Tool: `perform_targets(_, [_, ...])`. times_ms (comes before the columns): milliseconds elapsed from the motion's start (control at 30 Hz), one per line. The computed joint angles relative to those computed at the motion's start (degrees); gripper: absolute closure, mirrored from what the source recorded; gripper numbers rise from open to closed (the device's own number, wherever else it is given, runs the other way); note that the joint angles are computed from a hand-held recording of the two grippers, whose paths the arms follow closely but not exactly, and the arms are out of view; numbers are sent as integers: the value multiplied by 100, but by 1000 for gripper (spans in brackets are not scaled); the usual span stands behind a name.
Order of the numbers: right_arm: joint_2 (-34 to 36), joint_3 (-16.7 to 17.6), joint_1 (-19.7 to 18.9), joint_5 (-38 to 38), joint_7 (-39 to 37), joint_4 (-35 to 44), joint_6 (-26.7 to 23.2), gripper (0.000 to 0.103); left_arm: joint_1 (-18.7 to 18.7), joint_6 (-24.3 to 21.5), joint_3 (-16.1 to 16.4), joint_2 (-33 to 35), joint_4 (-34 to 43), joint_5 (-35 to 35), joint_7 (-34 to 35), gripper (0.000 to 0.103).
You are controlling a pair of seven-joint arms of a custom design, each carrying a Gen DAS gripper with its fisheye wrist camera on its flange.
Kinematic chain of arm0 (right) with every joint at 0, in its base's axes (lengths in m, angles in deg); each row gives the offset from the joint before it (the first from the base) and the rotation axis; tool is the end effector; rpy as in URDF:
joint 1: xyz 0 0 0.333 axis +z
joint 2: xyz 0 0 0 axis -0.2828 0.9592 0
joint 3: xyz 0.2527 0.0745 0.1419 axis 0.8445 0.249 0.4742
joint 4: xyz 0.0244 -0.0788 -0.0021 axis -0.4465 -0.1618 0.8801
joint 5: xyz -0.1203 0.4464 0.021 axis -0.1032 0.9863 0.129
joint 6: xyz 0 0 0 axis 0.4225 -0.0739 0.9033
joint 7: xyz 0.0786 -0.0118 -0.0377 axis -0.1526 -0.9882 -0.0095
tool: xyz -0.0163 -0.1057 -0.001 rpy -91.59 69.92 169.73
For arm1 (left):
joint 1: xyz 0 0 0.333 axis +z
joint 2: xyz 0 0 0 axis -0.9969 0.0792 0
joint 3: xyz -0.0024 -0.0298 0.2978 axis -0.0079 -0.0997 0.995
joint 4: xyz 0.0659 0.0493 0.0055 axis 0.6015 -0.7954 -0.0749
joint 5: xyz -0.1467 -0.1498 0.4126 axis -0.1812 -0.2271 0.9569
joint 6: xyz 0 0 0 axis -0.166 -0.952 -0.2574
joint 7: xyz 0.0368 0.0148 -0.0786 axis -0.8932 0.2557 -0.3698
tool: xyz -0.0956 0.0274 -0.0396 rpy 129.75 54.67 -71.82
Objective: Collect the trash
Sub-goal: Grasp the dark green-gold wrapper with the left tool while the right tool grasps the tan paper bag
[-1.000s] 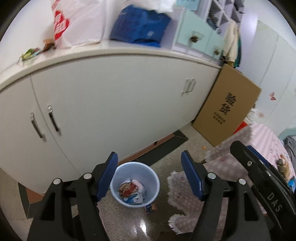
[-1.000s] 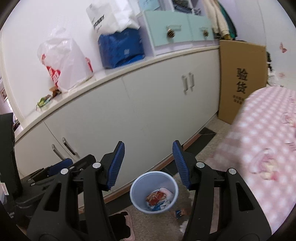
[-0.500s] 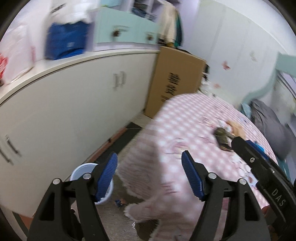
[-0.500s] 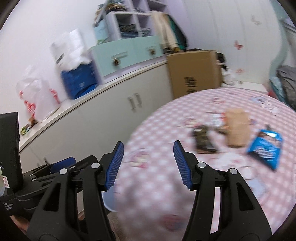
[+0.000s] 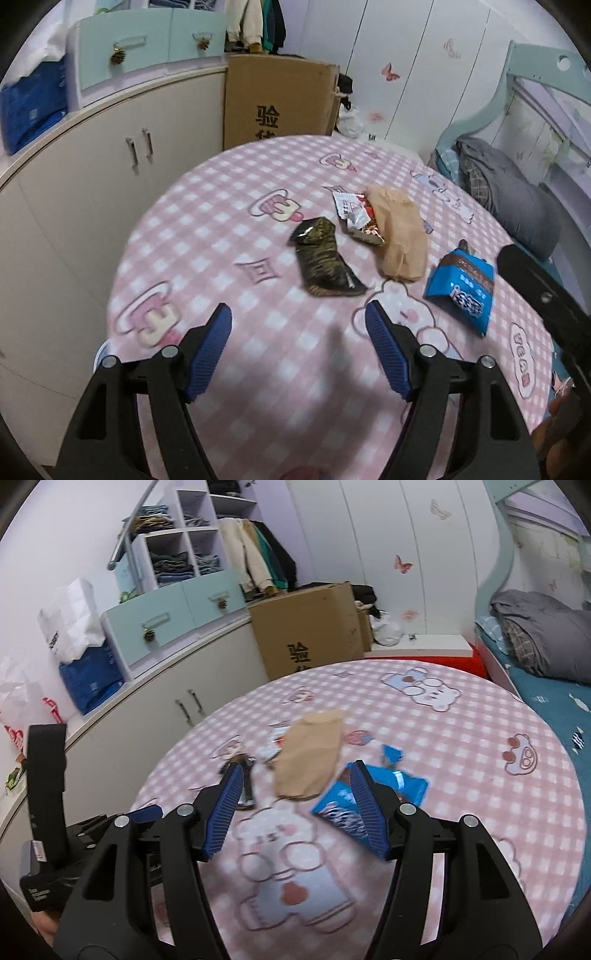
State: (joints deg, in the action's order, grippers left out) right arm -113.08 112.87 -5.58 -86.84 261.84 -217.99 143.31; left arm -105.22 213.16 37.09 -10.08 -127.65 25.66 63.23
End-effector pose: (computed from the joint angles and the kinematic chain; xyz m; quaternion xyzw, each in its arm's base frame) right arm 0.3410 0.2594 0.6183 -0.3587 0.7846 -0.3646 0.3504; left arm 0.5043 -0.3211 0.6190 -0.4057 0.8436 -0.3398 0.0912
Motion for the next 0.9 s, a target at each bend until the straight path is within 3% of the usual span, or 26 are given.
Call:
perform_targets(167, [-12,-294,3,83,-260,-129,229,43,1,1,-178,389,295,321,-261,32])
perform_targets(267, [178,-406,-46,157,-512,-57,387,43,-13,7,-183,556,439,274,-220,47])
perform_targets(300, [267,-449,-59,198,-592,-25,453,43,-22,-14,-167,598,478,205,-138,64])
perform_targets(333, [309,-478,-68,237,-641,-24,512,43,-14,-10,-174,628,503,205,-141,87])
perform_targets(400, [540,-557,-86,340,-812,74,618,43,-6,-16,-174,670,532,164,-94,103])
perform_targets(633, [1370,-732,-43,632,-1466,607,465,43,37,276,-42,472,310,-256,278,103])
perform_targets(700, [1562,-753,-22,680,-1587,750,275,50,28,141,18,465,343,-431,471,103])
perform_targets(733, [1614,-810,28,746,-1656,778,248,60,41,84,23,466,365,-451,497,103])
perform_targets(767, [1634,-832,52,762,-1687,787,233,78,43,58,33,474,380,-522,544,102])
perform_targets(800, [1668,-820,51,747,-1713,832,133,83,47,51,44,489,403,-612,568,99])
perform_targets(867, [1637,-787,53,651,-1686,830,51,97,73,-6,35,531,467,-657,552,74])
perform_targets(900, [1546,-745,39,571,-1597,776,50,97,69,69,42,504,427,-769,613,47])
